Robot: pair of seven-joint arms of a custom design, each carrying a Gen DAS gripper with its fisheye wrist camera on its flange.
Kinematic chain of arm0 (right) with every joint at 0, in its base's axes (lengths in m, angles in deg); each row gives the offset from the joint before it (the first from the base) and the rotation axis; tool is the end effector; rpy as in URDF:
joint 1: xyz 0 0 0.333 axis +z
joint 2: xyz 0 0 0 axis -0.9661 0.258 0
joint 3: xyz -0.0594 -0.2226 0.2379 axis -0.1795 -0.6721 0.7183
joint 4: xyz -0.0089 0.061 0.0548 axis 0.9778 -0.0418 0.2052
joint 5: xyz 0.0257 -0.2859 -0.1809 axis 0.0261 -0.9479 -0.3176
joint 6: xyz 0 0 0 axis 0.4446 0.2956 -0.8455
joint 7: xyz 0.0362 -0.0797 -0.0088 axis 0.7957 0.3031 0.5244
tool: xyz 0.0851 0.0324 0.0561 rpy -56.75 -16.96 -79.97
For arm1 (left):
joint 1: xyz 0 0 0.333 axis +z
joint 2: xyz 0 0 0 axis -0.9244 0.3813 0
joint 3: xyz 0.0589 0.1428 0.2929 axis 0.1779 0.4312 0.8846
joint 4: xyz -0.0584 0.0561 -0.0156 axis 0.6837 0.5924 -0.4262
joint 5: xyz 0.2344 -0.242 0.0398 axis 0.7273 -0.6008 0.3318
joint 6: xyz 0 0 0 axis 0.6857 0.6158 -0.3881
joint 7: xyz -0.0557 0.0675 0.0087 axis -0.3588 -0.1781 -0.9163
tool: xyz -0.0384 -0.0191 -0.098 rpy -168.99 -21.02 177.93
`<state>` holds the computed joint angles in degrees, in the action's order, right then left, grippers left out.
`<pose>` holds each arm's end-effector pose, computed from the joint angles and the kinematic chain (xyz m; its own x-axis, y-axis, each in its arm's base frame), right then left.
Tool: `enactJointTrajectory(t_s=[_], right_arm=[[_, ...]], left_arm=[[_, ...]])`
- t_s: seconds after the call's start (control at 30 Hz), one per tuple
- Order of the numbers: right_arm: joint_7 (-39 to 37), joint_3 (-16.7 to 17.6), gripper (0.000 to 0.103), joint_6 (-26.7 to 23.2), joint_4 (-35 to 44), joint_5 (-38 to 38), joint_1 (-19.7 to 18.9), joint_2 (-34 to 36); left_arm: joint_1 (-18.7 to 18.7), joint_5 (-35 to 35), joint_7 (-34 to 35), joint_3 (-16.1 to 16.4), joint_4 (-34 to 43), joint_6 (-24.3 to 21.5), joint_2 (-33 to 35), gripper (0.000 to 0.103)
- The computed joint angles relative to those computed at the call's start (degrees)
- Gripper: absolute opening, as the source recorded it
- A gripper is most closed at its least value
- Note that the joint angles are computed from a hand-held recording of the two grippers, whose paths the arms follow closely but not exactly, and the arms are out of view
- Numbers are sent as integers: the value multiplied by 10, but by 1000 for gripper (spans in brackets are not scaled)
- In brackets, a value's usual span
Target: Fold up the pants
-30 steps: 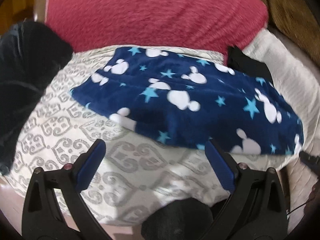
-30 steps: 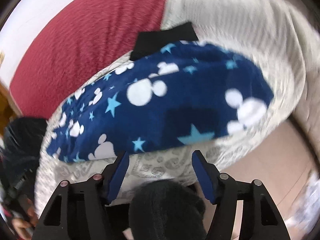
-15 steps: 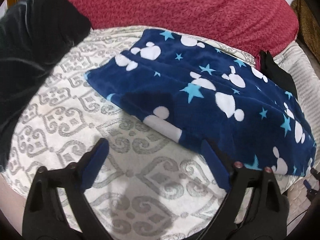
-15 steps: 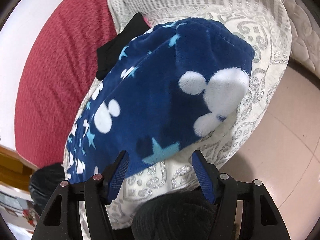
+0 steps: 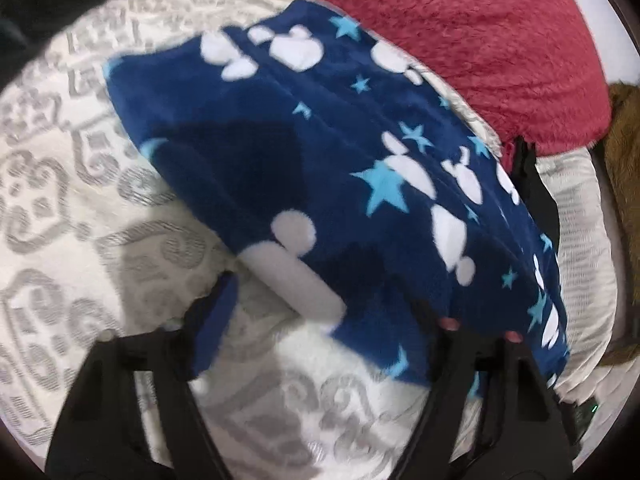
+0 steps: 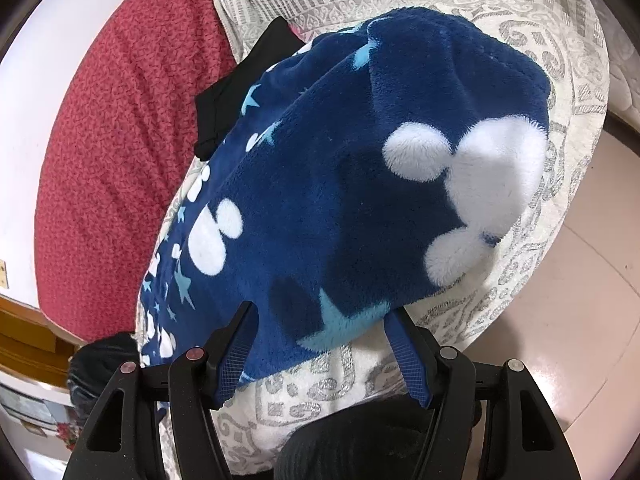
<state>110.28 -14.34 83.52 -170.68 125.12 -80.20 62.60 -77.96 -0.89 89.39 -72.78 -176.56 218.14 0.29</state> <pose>0.6244 -0.0422 0.4451 -0.3575 -0.6935 -0.6255 -0.7624 0.6035 -0.2334 0.6518 -0.1865 0.4264 0.4355 -0.7964 0.4197 -0.7542 -0.5773 -0.3129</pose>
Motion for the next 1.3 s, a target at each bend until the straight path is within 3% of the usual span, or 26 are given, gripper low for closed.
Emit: enactJointTrajectory(t_s=[0.07,0.13,0.2,0.27,0.47,0.5,0.53,0.57,0.7,1.0,1.2,1.3], right_arm=[[5,0,67,1,2,3,-1,3],[9,0,67,0,3,2,-1,5],[11,0,67,1,3,5,-2,7],[11,2,67,3,4,10,-4,8],[11,4,66,23,2,15,0,9],[12,3,53,31,0,11,2,8],[23,-4,22,46,-4,-11,11,4],[38,-12,7,55,-6,-44,21,3],[17,3,7,69,-9,-36,11,-7],[-47,16,7,147,-14,-39,24,-43],[-62,15,7,156,48,-58,25,-27],[-42,10,7,141,103,-96,27,4]], left_arm=[[-6,8,-9,8,8,4,5,65],[1,1,-3,1,18,0,12,54],[3,-2,-2,1,26,-8,18,32],[2,0,-7,6,27,-9,21,23],[14,-20,2,-2,6,13,12,13],[11,-17,0,2,3,16,11,11],[5,-9,-5,8,3,15,9,10],[-5,6,-13,19,2,16,5,9],[-33,63,-49,49,-1,20,-11,8],[-39,123,-96,57,-26,40,-66,8],[-36,165,-103,53,28,17,-69,8],[-34,173,-81,47,106,-27,-40,8]])
